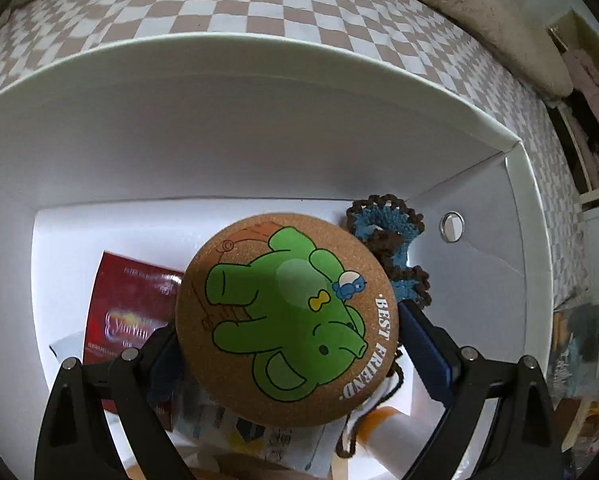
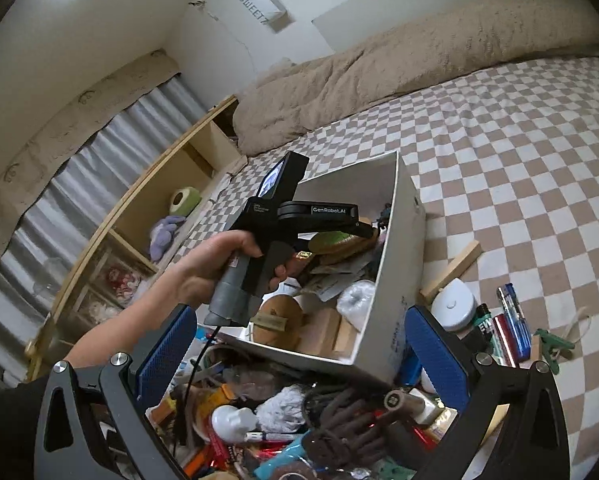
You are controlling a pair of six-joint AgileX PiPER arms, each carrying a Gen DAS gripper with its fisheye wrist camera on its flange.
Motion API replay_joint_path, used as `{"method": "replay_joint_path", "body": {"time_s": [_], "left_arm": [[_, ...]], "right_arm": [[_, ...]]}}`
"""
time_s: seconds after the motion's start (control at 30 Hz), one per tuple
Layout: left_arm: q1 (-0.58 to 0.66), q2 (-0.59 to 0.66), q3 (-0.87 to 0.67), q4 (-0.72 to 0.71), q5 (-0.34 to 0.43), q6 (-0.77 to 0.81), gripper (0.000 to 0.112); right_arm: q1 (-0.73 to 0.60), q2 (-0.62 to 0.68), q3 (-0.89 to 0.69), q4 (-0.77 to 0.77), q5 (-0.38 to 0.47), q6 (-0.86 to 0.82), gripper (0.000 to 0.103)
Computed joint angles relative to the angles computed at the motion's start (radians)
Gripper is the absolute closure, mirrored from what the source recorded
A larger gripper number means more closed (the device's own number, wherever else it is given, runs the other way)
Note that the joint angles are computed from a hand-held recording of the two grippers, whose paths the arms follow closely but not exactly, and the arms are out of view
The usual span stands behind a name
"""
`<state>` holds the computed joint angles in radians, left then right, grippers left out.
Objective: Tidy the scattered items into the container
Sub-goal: 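Lower the left gripper into the box and release the elephant coaster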
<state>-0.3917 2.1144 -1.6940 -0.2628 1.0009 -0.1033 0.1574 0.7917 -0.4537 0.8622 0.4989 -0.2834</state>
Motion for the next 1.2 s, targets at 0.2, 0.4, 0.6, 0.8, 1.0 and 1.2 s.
{"method": "replay_joint_path", "body": {"time_s": [0.2, 0.4, 0.6, 0.8, 1.0, 1.2], "left_arm": [[-0.008, -0.014, 0.017, 0.033, -0.043, -0.014, 0.016], [0.005, -0.07, 0.083, 0.021, -0.083, 0.017, 0.01], [0.024, -0.157, 0.19, -0.012, -0.1, 0.089, 0.01], [0.061, -0.224, 0.251, -0.138, -0.053, 0.189, 0.01], [0.021, -0.172, 0.158, -0.184, 0.025, 0.199, 0.01], [-0.023, -0.169, 0.162, -0.183, 0.007, 0.212, 0.01]], "right_arm": [[-0.056, -0.015, 0.039, 0.097, 0.015, -0.109, 0.0], [-0.049, -0.013, 0.046, 0.075, 0.002, -0.084, 0.0], [-0.043, -0.051, 0.054, 0.017, 0.002, -0.024, 0.0], [-0.082, -0.056, 0.066, 0.063, 0.025, -0.061, 0.0], [-0.071, -0.067, 0.07, 0.031, 0.022, -0.025, 0.0], [-0.095, -0.06, 0.076, 0.057, 0.032, -0.054, 0.0]]}}
